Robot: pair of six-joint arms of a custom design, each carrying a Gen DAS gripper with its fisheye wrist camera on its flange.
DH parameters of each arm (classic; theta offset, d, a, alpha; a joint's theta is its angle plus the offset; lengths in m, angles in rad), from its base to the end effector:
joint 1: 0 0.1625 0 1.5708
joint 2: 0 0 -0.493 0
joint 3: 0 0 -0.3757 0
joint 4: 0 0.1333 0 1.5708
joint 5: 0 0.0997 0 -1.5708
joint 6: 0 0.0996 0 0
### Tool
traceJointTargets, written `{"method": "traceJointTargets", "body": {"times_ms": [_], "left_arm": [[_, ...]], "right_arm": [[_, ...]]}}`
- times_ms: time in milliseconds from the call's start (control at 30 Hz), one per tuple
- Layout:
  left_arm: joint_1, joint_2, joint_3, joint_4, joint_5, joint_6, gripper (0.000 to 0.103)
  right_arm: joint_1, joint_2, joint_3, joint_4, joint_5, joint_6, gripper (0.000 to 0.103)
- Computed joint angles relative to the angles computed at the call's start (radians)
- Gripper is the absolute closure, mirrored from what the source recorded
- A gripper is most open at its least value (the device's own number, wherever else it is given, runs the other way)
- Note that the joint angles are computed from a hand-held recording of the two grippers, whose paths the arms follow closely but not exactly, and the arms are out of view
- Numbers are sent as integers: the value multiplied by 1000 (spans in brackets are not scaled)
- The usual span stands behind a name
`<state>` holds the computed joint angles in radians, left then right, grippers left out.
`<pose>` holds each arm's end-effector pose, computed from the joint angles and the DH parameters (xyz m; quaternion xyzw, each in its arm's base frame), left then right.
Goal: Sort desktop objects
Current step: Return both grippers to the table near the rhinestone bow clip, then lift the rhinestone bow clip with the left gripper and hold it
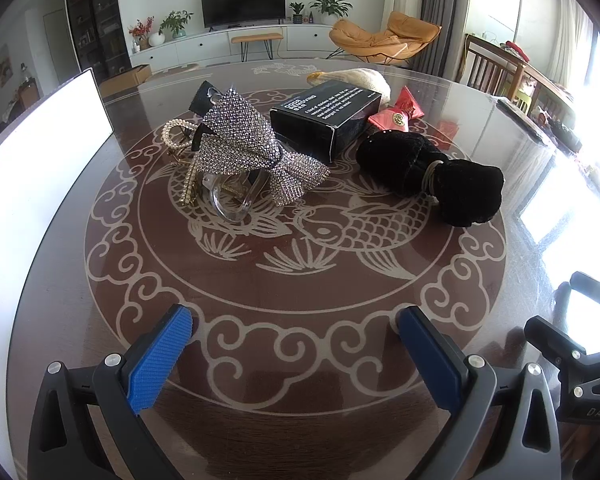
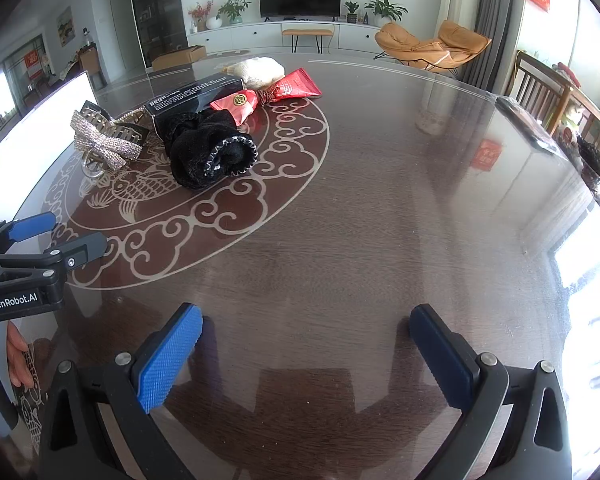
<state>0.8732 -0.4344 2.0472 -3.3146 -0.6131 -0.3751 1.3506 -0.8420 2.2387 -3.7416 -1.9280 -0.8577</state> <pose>-0.1809 -0.5501 -0.0492 0.1124 0.8790 -0.2849 0.3655 -0.0197 -0.5386 0.1632 0.2219 -0.8864 0.2344 0.3318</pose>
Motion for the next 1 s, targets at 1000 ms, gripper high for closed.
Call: {"method": "traceJointTargets", "body": {"times_ms": [1000], "left_arm": [[61, -76, 44, -50, 13, 105, 0]], "right_arm": [[-4, 2, 6, -15, 3, -1, 0]]}}
